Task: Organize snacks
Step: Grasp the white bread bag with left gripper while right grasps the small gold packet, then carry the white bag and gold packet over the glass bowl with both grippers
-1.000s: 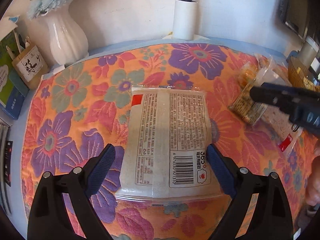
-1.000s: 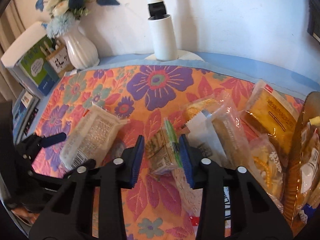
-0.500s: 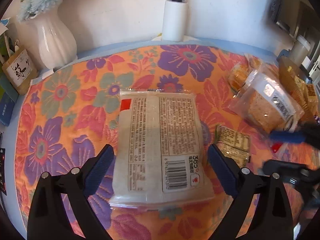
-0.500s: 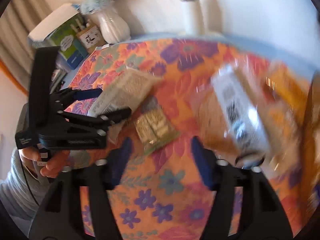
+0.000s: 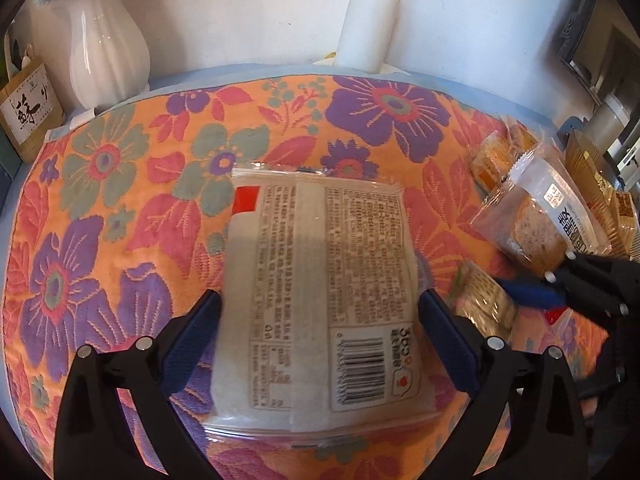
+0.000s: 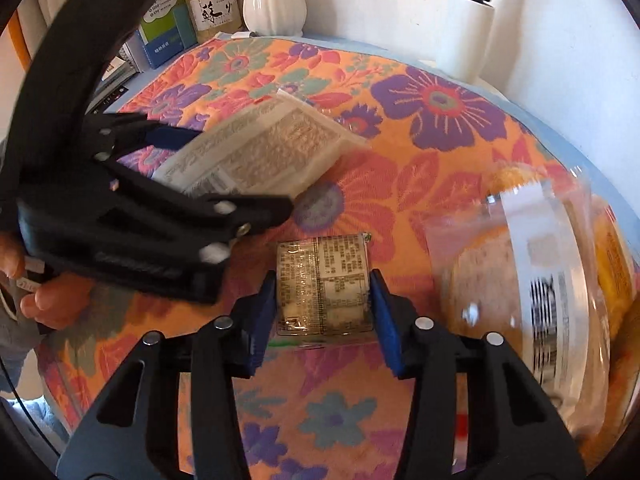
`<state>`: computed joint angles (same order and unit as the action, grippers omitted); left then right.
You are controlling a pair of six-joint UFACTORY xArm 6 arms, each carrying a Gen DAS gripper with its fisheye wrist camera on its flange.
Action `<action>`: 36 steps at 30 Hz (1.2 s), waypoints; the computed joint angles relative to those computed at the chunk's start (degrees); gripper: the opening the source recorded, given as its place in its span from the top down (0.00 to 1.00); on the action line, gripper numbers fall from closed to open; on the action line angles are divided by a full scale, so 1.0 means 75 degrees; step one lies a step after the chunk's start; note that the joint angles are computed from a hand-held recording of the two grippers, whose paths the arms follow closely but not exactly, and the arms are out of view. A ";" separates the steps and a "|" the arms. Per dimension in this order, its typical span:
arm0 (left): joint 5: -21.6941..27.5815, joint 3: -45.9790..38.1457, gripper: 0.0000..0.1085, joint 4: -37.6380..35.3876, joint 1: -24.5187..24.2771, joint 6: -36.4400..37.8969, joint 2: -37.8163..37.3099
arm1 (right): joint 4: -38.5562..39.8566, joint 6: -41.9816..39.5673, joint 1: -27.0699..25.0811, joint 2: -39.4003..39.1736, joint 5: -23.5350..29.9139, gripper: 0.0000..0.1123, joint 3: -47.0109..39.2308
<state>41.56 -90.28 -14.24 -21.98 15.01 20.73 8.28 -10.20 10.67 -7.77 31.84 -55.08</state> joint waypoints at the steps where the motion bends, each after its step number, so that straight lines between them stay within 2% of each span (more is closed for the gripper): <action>1: -0.0029 -0.0036 0.12 0.0246 -0.0052 -0.0158 0.0044 | -0.0129 0.0182 0.0025 -0.0203 0.0005 0.59 0.0203; 3: -0.0255 0.0146 0.20 0.0970 -0.0202 -0.0553 -0.0042 | -0.0332 0.0496 0.0086 -0.0516 0.0031 0.59 0.0504; 5: -0.0460 0.0393 0.30 0.1120 -0.0289 -0.0549 -0.0220 | -0.0560 0.0934 0.0128 -0.0944 0.0139 0.59 0.0883; 8: -0.0588 0.0844 0.32 0.1245 -0.0403 -0.0468 -0.0582 | -0.1046 0.1689 0.0176 -0.1839 0.0194 0.59 0.1695; 10: -0.0769 0.1513 0.32 0.0738 -0.0450 0.0091 -0.1080 | -0.1137 0.2043 0.0159 -0.2477 0.0322 0.59 0.2223; 13: -0.0544 0.2245 0.33 -0.0438 -0.0504 0.0990 -0.1821 | -0.0921 0.2449 0.0056 -0.3720 0.0601 0.59 0.3056; 15: -0.0377 0.2497 0.33 -0.1222 -0.0625 0.1525 -0.2264 | -0.0557 0.2455 -0.0166 -0.4722 0.0817 0.59 0.3495; 18: -0.0274 0.2446 0.33 -0.1945 -0.0939 0.2058 -0.2722 | -0.0546 0.2570 -0.0688 -0.6054 0.1183 0.59 0.3763; 21: -0.0041 0.1859 0.33 -0.2417 -0.1307 0.2353 -0.2716 | -0.0779 0.2762 -0.1439 -0.6819 0.1312 0.59 0.3666; 24: 0.0123 0.1099 0.33 -0.2517 -0.1678 0.2335 -0.2360 | -0.0891 0.2615 -0.2469 -0.6995 0.1275 0.59 0.3383; 26: 0.0266 0.0209 0.33 -0.2461 -0.1991 0.2145 -0.1757 | -0.0687 0.2467 -0.3171 -0.6621 0.1037 0.59 0.3067; 29: 0.0626 -0.1371 0.33 -0.2276 -0.2384 0.1638 -0.0625 | 0.0555 0.1555 -0.4389 -0.6137 0.0754 0.59 0.2719; 31: 0.0933 -0.2465 0.33 -0.2211 -0.2527 0.1358 0.0172 | 0.1336 0.1091 -0.4869 -0.5542 0.0733 0.59 0.2381; 36: 0.1729 -0.5079 0.33 -0.1886 -0.2802 0.0778 0.2044 | 0.1495 0.1182 -0.5462 -0.4128 0.0387 0.59 0.1589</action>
